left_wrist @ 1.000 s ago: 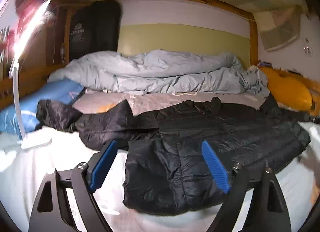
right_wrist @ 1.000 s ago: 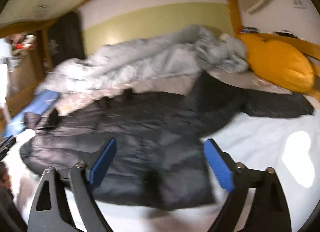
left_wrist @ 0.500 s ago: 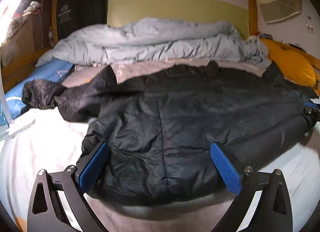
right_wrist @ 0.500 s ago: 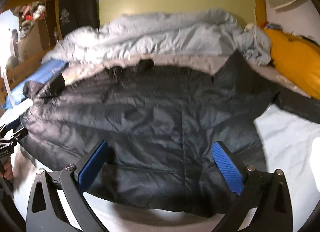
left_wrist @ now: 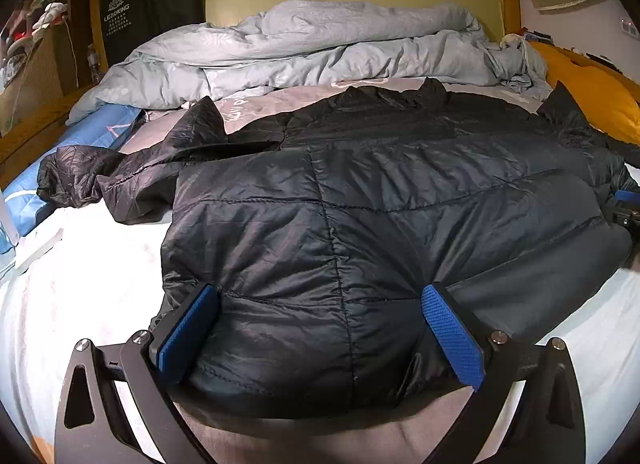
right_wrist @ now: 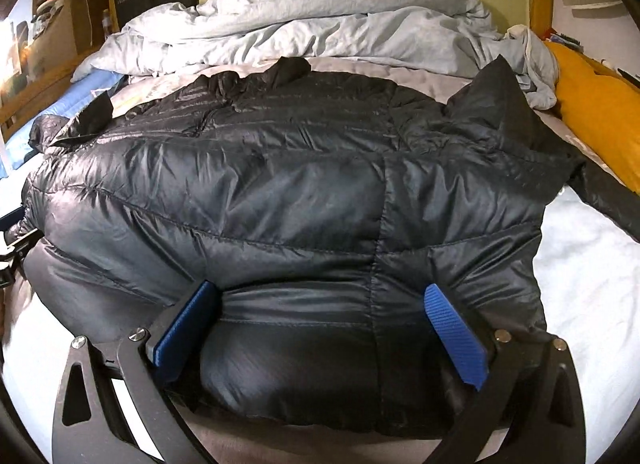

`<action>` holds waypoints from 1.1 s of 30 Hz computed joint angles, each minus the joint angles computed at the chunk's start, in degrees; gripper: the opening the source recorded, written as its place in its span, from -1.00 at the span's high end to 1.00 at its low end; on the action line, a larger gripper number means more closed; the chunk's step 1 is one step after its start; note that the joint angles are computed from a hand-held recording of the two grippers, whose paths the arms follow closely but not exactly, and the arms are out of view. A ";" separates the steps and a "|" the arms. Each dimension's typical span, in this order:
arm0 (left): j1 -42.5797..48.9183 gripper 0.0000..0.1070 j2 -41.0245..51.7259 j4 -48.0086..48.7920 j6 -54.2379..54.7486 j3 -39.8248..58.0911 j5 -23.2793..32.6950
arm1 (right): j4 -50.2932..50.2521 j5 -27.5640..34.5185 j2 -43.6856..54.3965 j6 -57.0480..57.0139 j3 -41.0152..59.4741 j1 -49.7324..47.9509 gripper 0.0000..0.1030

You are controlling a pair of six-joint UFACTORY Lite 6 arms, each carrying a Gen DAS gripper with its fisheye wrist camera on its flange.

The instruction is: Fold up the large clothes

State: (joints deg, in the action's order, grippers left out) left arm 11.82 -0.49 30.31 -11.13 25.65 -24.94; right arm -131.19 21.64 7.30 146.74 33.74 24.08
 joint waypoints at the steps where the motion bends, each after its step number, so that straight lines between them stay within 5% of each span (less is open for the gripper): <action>1: 0.73 -0.92 -0.43 2.08 -1.73 -0.20 -0.47 | -0.80 0.31 -0.66 0.96 -0.56 0.03 -1.00; 10: 13.17 -0.92 -24.34 35.71 -31.33 -9.24 -11.19 | 5.87 5.39 -13.02 -3.74 -6.68 5.70 -0.99; 13: 15.83 -0.92 -37.17 30.45 -29.08 -15.92 -15.92 | 10.92 8.78 -19.66 -6.31 -9.20 8.88 -0.99; 15: 15.26 -0.92 -43.75 28.60 -27.96 -18.58 -16.05 | 19.77 18.28 -22.74 -10.58 -10.73 14.83 -0.99; 21: 15.72 -0.92 -45.30 36.26 -37.67 -16.01 -17.17 | 22.86 28.48 -31.18 -12.96 -14.78 22.84 -0.99; 27: 14.05 -0.92 -42.90 44.98 -54.85 -9.08 -12.39 | 25.76 28.30 -36.27 -17.96 -15.47 24.44 -0.99; 33: -3.33 -0.92 -48.28 30.26 -46.45 -8.39 4.28 | 26.28 21.98 -42.37 -20.30 -16.73 18.01 -0.99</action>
State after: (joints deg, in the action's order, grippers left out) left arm 8.49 -48.77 60.57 -57.58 17.26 -20.66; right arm -104.91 43.61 -35.07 126.44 17.00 42.09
